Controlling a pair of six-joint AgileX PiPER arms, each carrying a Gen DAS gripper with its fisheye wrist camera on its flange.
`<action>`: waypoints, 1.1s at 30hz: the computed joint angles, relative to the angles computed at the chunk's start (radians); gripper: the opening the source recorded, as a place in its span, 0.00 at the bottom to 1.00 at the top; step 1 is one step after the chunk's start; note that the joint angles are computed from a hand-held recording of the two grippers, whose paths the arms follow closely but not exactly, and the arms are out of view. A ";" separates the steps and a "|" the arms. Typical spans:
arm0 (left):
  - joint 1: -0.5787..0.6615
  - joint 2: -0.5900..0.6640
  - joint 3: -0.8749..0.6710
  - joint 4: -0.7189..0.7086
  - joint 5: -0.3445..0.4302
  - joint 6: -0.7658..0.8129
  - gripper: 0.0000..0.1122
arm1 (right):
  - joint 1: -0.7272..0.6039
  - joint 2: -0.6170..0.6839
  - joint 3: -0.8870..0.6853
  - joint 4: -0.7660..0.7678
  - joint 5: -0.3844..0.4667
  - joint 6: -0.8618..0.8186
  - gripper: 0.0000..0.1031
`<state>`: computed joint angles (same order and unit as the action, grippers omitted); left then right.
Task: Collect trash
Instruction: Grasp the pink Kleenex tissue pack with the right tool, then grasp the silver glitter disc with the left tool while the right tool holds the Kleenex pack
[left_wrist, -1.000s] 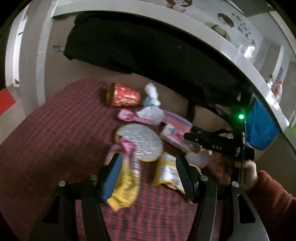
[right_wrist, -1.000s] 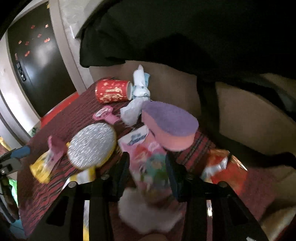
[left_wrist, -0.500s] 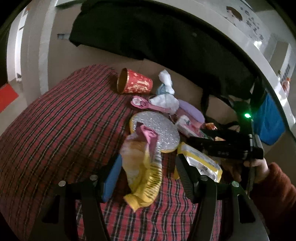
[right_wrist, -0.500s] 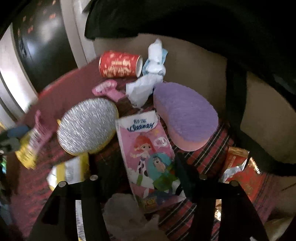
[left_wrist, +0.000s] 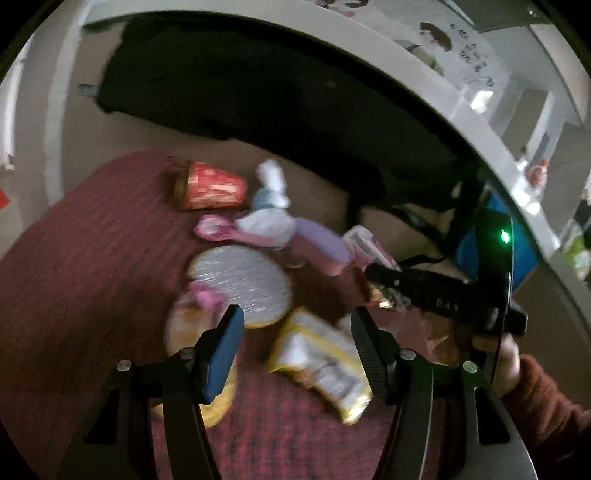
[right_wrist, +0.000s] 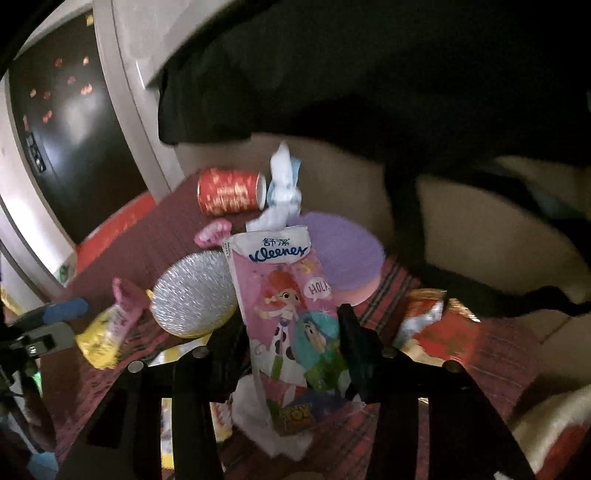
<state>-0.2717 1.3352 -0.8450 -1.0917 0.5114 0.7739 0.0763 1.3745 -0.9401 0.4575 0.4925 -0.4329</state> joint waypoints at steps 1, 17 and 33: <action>-0.001 0.028 -0.027 -0.001 0.009 0.003 0.54 | -0.005 -0.034 0.026 0.004 -0.002 -0.005 0.43; 0.155 0.527 -0.460 0.186 0.190 -0.283 0.54 | 0.173 -0.048 0.200 0.051 -0.064 0.039 0.42; 0.214 0.679 -0.610 0.034 0.532 -0.342 0.53 | 0.264 0.026 0.165 -0.257 -0.120 0.373 0.42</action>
